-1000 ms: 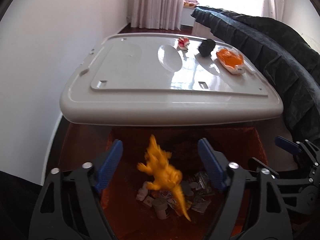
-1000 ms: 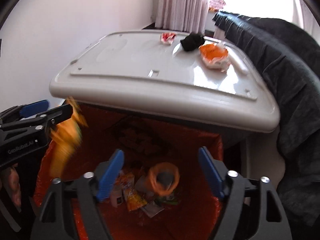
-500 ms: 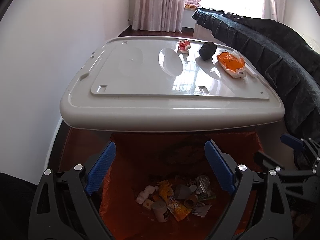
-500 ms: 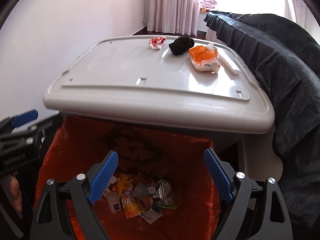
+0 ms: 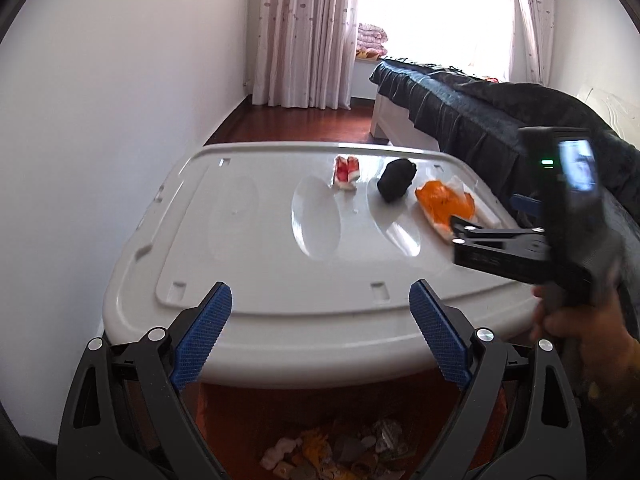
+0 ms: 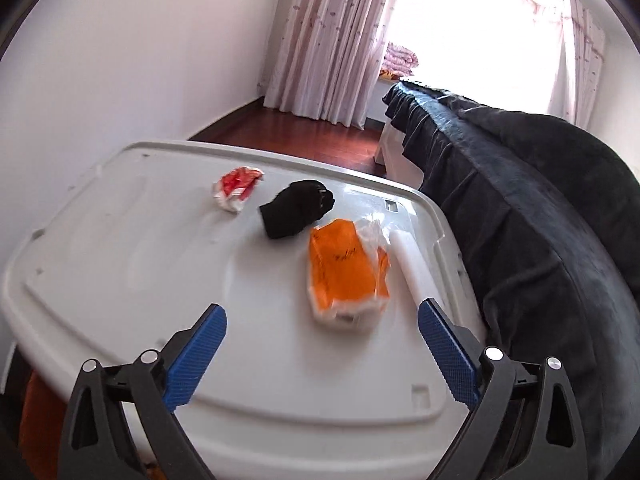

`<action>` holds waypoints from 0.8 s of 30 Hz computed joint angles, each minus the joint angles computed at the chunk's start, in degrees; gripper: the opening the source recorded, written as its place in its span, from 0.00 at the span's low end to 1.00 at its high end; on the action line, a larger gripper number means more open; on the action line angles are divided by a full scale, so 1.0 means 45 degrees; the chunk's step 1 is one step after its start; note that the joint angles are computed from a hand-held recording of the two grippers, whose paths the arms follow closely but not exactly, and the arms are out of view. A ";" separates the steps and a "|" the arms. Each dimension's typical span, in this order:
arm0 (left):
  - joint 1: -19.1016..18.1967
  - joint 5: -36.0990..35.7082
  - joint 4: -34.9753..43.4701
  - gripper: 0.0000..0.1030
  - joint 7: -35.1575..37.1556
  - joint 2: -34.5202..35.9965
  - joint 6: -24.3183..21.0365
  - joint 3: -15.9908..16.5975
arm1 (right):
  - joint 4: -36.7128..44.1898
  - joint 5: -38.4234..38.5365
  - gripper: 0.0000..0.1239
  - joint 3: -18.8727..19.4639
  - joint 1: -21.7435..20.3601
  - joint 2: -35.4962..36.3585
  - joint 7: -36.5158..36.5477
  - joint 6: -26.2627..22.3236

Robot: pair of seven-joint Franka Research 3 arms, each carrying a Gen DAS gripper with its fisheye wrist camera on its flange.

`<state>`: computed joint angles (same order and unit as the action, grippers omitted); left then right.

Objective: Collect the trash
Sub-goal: 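Grasp the orange plastic bag with tissue using the right gripper, then grasp the black sock with the left gripper while the right holds the bag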

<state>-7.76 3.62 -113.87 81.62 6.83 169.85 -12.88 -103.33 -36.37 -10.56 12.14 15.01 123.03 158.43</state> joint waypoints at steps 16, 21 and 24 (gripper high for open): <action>0.0192 0.0094 0.1330 0.86 -0.0025 0.1300 -0.0548 -0.0263 | 0.5861 0.4676 0.64 0.0121 -0.0831 0.4720 -0.4249 -0.3130; 0.0164 0.0031 0.1470 0.86 -0.0073 0.1395 -0.0594 -0.0293 | 0.5389 0.5552 0.43 0.0133 -0.0892 0.4468 -0.4323 -0.2735; 0.0206 -0.0042 0.1474 0.86 0.0040 0.1375 -0.0618 -0.0347 | 0.4717 0.5856 0.40 0.0139 -0.0868 0.4043 -0.4290 -0.2196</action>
